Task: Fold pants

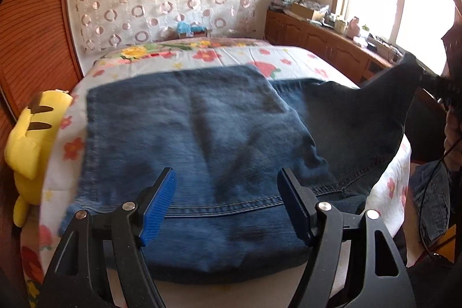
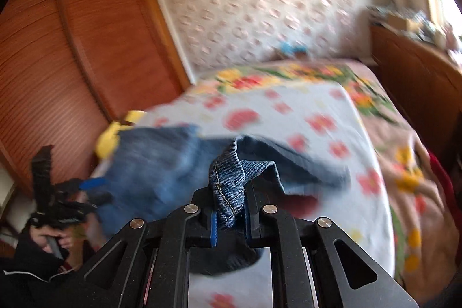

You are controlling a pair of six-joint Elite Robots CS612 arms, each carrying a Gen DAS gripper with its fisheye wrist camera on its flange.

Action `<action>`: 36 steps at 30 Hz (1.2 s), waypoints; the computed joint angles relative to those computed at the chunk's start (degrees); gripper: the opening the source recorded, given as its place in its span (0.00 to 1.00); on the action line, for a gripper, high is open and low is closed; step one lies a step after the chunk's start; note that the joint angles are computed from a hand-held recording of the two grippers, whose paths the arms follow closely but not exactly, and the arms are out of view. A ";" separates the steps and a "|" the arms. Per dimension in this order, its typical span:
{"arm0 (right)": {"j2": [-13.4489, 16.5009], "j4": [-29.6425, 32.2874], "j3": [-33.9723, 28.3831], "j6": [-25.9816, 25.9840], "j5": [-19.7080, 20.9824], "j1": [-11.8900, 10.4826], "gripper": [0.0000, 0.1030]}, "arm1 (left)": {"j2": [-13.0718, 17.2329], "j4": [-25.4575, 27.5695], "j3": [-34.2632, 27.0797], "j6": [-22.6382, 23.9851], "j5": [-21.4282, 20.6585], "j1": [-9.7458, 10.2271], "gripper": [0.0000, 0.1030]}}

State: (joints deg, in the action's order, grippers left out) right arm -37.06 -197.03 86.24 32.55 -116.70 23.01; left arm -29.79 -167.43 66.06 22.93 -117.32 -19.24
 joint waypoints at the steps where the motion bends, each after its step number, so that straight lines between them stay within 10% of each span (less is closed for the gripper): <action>1: 0.14 -0.48 -0.98 -1.85 0.56 0.14 0.12 | -0.04 -0.61 -0.06 -0.60 -0.07 0.23 0.71; 10: 3.43 3.56 -14.05 -16.59 7.65 1.32 0.12 | 0.21 -4.01 -0.86 -4.45 0.14 1.96 0.71; 18: 7.52 13.13 -21.59 -14.59 15.16 0.28 0.12 | 0.98 -3.40 -1.90 -5.52 0.82 2.97 0.71; 24: 9.70 22.23 -26.66 -14.09 15.97 -0.03 0.13 | 1.50 -2.42 -2.71 -6.05 1.12 3.17 0.71; 27: 10.30 25.86 -29.87 -14.26 15.37 -0.17 0.29 | 1.60 -2.46 -2.82 -6.01 1.10 3.15 0.71; 30: 9.14 24.52 -28.42 -15.98 13.81 0.30 0.48 | 1.73 -2.69 -2.91 -5.99 0.94 3.14 0.71; 36: 6.35 18.03 -22.40 -14.04 10.22 0.60 0.49 | 1.61 -2.75 -2.72 -5.60 0.57 3.01 0.71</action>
